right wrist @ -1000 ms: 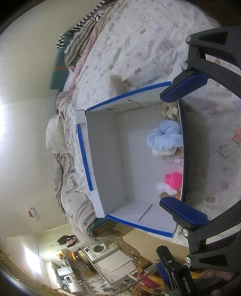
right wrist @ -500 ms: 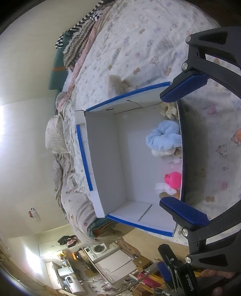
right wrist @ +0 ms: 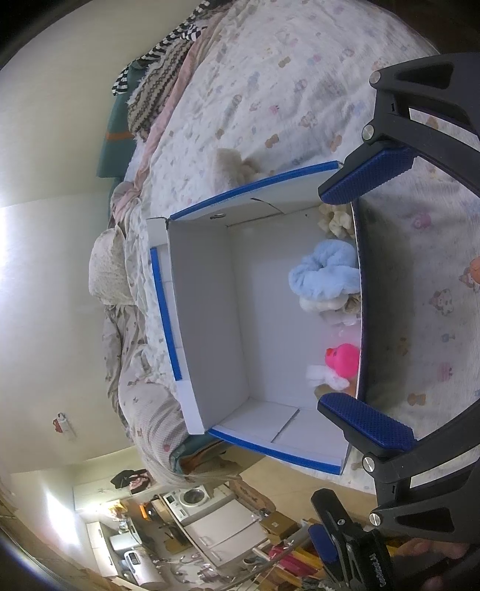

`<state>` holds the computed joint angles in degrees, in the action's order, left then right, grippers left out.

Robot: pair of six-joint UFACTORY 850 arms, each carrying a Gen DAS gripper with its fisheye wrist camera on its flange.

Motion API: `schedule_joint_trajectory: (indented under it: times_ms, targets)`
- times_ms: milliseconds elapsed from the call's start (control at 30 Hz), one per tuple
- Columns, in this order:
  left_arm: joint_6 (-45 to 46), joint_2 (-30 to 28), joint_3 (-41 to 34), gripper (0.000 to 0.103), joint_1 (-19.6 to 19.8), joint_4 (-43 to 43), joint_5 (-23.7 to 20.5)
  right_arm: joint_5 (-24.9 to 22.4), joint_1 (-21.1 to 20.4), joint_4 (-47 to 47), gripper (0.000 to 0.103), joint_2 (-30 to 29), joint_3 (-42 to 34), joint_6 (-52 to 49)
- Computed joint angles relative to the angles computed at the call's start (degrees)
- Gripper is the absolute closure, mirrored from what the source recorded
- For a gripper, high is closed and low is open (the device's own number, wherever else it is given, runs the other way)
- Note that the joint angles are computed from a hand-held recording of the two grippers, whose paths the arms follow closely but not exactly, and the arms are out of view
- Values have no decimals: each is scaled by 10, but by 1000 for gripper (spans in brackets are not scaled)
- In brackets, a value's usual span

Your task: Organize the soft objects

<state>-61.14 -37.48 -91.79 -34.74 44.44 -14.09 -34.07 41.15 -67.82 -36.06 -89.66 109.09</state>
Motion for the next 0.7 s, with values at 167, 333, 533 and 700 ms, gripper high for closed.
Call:
schedule_joint_trajectory:
  times_ms: [167, 333, 533, 700]
  targets:
    - [2, 1, 1, 3, 0, -4, 0, -1, 0, -3, 0, 1, 1, 3]
    - [2, 1, 2, 3, -1, -3, 0, -1, 0, 1, 0, 0, -1, -2]
    - [-8, 2, 3, 3, -1, 13, -3, -1, 0, 2, 0, 0, -1, -2]
    - [3, 0, 1, 3, -1, 1, -3, -1, 0, 2, 0, 0, -1, -2]
